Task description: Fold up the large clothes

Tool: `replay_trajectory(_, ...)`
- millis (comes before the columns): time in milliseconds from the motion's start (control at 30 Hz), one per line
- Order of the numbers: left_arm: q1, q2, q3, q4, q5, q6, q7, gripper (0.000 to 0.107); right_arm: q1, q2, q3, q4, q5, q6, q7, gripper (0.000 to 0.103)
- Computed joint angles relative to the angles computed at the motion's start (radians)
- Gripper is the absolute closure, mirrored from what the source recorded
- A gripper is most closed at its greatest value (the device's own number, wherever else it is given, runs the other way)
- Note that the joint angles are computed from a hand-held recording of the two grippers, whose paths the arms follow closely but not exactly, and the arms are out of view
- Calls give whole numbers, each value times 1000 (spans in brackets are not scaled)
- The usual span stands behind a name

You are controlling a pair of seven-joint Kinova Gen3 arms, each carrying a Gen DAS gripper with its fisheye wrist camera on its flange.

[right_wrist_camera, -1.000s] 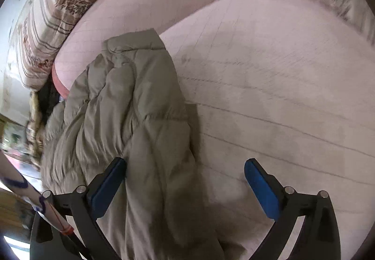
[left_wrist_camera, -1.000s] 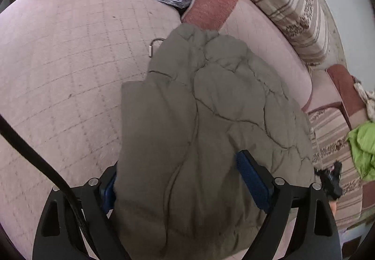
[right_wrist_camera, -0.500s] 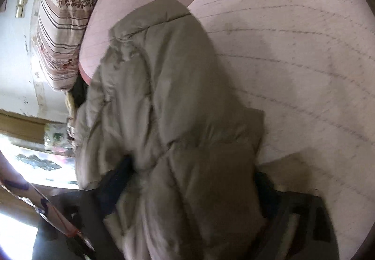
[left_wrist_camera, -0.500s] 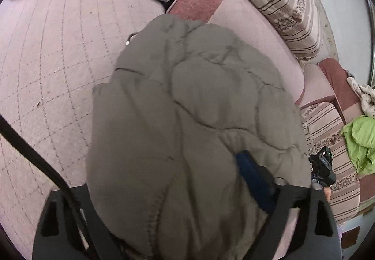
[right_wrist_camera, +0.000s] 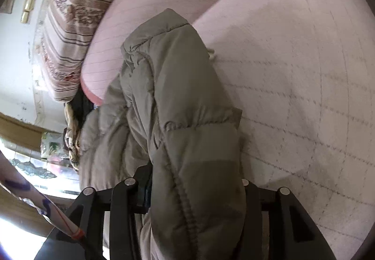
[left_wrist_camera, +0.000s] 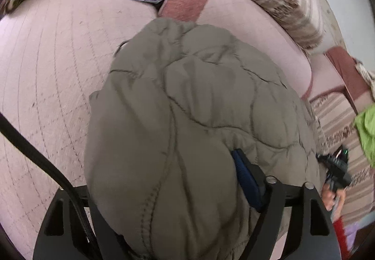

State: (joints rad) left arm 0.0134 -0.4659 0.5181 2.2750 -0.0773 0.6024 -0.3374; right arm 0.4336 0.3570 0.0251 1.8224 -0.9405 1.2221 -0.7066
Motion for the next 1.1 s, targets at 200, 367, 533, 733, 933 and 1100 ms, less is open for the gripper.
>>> replay_trajectory(200,-6,-34,-12,-5,19,52,22,28,17,-19,-33,24,29,-68,-37,36)
replay_trajectory(367,-3,-82,-35,-38,32,130,27,28,-120,-206,34,81,164,-270,-193,24)
replay_trajectory(533,-92,-175,61,-114,-4,284,64,28,-259,-426,70,138,367,-456,-328,23)
replay_trajectory(733,-253,-116,262,-223,-40,479,49,28,-516,-568,132,189,568,-537,-488,25)
replay_trajectory(933,-295,8,398,-214,-83,505,145,28,-794,-560,130,212,643,-563,-635,29)
replay_trajectory(1100,-376,57,558,-259,-163,573,209,28,-787,-459,-49,247,792,-691,-805,21)
